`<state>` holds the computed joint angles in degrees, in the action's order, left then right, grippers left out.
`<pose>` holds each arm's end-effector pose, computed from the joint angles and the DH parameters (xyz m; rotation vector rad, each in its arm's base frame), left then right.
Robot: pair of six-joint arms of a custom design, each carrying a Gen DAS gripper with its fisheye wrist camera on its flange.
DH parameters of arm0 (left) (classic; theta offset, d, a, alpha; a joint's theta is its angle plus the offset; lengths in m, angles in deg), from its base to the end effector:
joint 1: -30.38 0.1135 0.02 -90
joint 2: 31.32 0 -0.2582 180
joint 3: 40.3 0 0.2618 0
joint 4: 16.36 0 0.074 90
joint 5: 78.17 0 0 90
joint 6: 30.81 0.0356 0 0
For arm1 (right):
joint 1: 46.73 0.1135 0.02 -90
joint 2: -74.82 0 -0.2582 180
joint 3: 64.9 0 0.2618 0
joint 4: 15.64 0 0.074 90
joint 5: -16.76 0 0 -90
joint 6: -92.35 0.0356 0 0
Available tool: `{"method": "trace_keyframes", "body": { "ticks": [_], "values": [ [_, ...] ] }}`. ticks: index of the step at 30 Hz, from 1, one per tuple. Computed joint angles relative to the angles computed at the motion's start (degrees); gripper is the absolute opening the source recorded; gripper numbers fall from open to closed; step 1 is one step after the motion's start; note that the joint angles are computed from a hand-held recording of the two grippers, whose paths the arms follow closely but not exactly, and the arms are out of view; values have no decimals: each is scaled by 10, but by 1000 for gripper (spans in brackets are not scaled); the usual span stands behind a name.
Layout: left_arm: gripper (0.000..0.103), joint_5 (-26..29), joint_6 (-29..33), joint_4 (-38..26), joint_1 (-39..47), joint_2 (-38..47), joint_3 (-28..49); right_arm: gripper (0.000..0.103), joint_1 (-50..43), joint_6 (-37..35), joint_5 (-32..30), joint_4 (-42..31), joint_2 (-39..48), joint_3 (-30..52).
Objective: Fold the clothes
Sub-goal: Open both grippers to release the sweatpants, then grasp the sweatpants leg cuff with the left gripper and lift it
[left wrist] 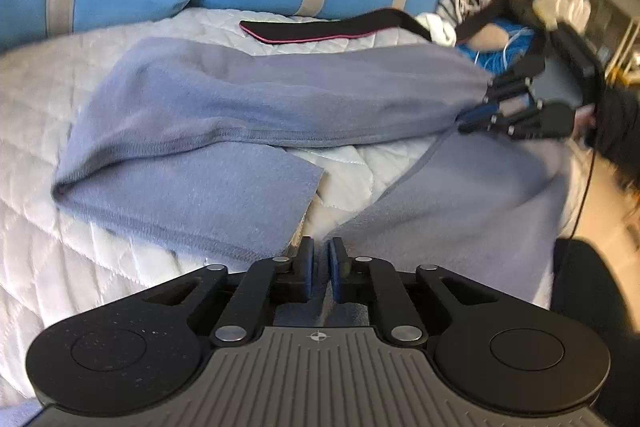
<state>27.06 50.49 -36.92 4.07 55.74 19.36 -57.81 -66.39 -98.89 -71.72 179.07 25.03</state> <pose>0.2753 -0.1466 0.1704 0.5002 2.4055 -0.5965 0.3688 -0.0565 0.1991 -1.3394 2.2220 0.1654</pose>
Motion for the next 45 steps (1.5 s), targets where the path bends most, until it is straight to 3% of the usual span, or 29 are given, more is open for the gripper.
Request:
{"method": "trace_keyframes", "body": {
  "ticks": [1, 2, 3, 5, 7, 10, 12, 16, 22, 33, 34, 37, 40, 45],
  "values": [
    [22, 16, -12, 4, 12, -6, -5, 32, 0, 7, -1, 16, -12, -16],
    [30, 31, -24, 7, 25, -12, -11, 46, -1, 14, -1, 29, -24, -30],
    [33, 45, -40, 15, 38, -21, -19, 52, -3, 23, -7, 34, -33, -39],
    [45, 63, -90, 56, 67, -55, -54, 81, -8, 41, -21, 42, -53, -55],
    [56, 61, -146, 91, 92, -91, -88, 92, -14, 68, -50, 48, -78, -72],
    [60, 69, -220, 127, 127, -128, -125, 103, -9, 128, -69, 90, -131, -122],
    [60, 66, -271, 139, 145, -139, -141, 103, 0, 157, -79, 107, -161, -151],
    [60, 65, -333, 103, 164, -117, -122, 103, 27, 193, -107, 114, -216, -201],
    [60, 107, -424, 152, 171, -62, -113, 103, 77, 244, -124, 138, -276, -258],
    [59, 86, -485, 183, 138, -18, -104, 103, 126, 318, -134, 169, -328, -291],
    [58, 78, -480, 177, 132, -15, -100, 103, 127, 322, -135, 170, -331, -292],
    [3, 38, -406, 75, 114, 2, -47, 103, 135, 343, -133, 181, -337, -295],
    [3, -8, -328, 30, 103, -11, -29, 103, 142, 351, -127, 183, -345, -296],
    [3, -173, -146, -83, 70, -54, 24, 103, 140, 342, -125, 166, -354, -292]
  ]
}}
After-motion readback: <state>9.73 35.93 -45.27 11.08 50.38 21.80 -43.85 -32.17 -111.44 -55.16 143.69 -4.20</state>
